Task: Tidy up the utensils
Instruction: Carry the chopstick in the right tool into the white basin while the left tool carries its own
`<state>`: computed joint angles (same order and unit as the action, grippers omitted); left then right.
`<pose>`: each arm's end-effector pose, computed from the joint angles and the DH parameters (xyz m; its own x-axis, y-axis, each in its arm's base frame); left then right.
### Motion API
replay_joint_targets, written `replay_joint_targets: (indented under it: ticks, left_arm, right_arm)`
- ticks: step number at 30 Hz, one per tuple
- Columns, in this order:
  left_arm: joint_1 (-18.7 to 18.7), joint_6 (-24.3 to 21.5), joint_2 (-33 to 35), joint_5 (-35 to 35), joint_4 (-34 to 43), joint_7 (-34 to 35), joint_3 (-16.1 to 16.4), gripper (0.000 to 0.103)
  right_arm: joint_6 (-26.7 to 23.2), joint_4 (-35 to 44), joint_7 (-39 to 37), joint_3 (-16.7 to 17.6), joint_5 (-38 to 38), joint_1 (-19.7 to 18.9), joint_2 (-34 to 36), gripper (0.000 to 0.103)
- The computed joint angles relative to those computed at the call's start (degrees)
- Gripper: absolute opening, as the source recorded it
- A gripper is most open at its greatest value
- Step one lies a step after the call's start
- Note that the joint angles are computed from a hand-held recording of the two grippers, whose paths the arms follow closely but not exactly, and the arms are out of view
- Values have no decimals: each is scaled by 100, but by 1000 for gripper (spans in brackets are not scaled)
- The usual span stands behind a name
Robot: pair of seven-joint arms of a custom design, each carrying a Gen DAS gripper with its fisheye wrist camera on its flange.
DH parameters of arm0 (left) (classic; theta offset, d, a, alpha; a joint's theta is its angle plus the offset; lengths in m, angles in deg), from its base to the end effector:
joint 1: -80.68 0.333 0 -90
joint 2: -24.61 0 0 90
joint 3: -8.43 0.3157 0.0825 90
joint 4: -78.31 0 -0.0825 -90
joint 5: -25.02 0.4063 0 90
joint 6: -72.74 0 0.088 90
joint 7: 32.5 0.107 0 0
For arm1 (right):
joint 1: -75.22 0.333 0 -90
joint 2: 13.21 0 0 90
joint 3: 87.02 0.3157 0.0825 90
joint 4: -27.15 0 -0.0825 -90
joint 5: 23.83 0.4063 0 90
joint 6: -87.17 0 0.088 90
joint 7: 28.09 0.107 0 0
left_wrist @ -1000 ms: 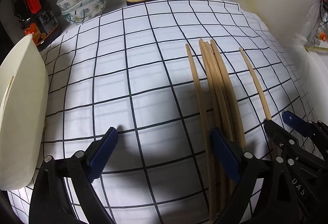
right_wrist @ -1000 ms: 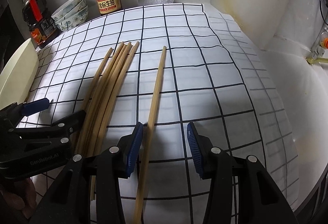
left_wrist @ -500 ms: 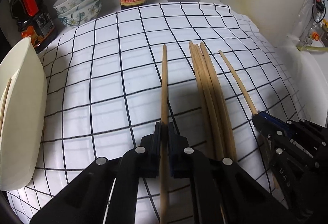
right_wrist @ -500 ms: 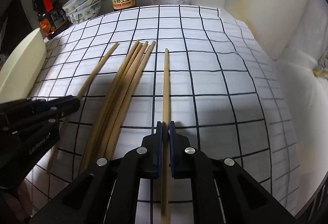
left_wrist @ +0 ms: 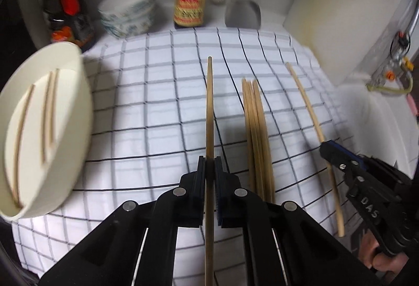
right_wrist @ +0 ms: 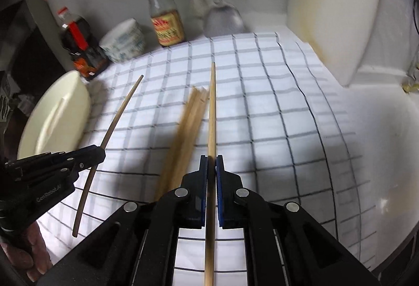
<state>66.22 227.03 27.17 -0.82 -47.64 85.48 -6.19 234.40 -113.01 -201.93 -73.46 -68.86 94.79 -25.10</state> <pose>0.5225 -0.2732 0.3963 -0.6118 -0.7783 0.1410 -0.7284 0.4850 -0.4839 0.4133 0.2838 0.3923 -0.4185 -0.8939 -0.1603 -0.6983 0.4296 -0.5726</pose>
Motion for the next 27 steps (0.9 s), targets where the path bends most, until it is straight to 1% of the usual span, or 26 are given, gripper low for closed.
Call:
replay_joint_targets:
  ticks: [3, 6, 9, 12, 14, 16, 18, 20, 21, 22, 24, 27]
  left_arm:
    - [78, 86, -376, 73, -172, -215, 127, 7]
    - [176, 181, -578, 130, -234, -426, 293, 7]
    - [307, 184, -616, 255, -176, -607, 442, 7]
    - [495, 124, -511, 241, 25, -544, 602, 7]
    - [644, 128, -347, 158, 242, -327, 687, 7]
    - [814, 20, -117, 171, 538, -200, 734, 7]
    - [1015, -83, 141, 59, 839, 31, 750, 7]
    - [1197, -140, 404, 32, 1104, 210, 724, 7]
    - [1282, -192, 507, -22, 1211, 315, 688, 7]
    - [1377, -332, 679, -43, 1406, 405, 672, 7]
    - [1516, -466, 934, -20, 1660, 509, 620, 7]
    - [1705, -677, 1324, -11, 2040, 672, 529, 7]
  right_arm:
    - [238, 271, -259, -37, -107, 4, 162, 6]
    - [338, 666, -558, -74, -162, 37, 426, 6]
    - [477, 1185, -641, -147, -237, 135, 815, 6]
    - [474, 1864, -781, -260, -337, 333, 1333, 6]
    - [328, 2477, -851, -352, -420, 531, 1797, 6]
    - [300, 3012, -966, -452, -273, 693, 2219, 6]
    - [236, 3593, -1254, -517, -25, 836, 2678, 6]
    - [6, 4386, -1646, -568, 203, 1000, 3274, 6]
    - [-32, 4637, -1755, -608, 304, 1063, 3463, 6]
    - [-82, 4998, -1901, -628, 459, 1114, 3739, 6]
    - [-202, 5583, -2157, -671, 753, 1207, 4184, 6]
    - [-511, 6539, -2567, -711, 1239, 1330, 4885, 6]
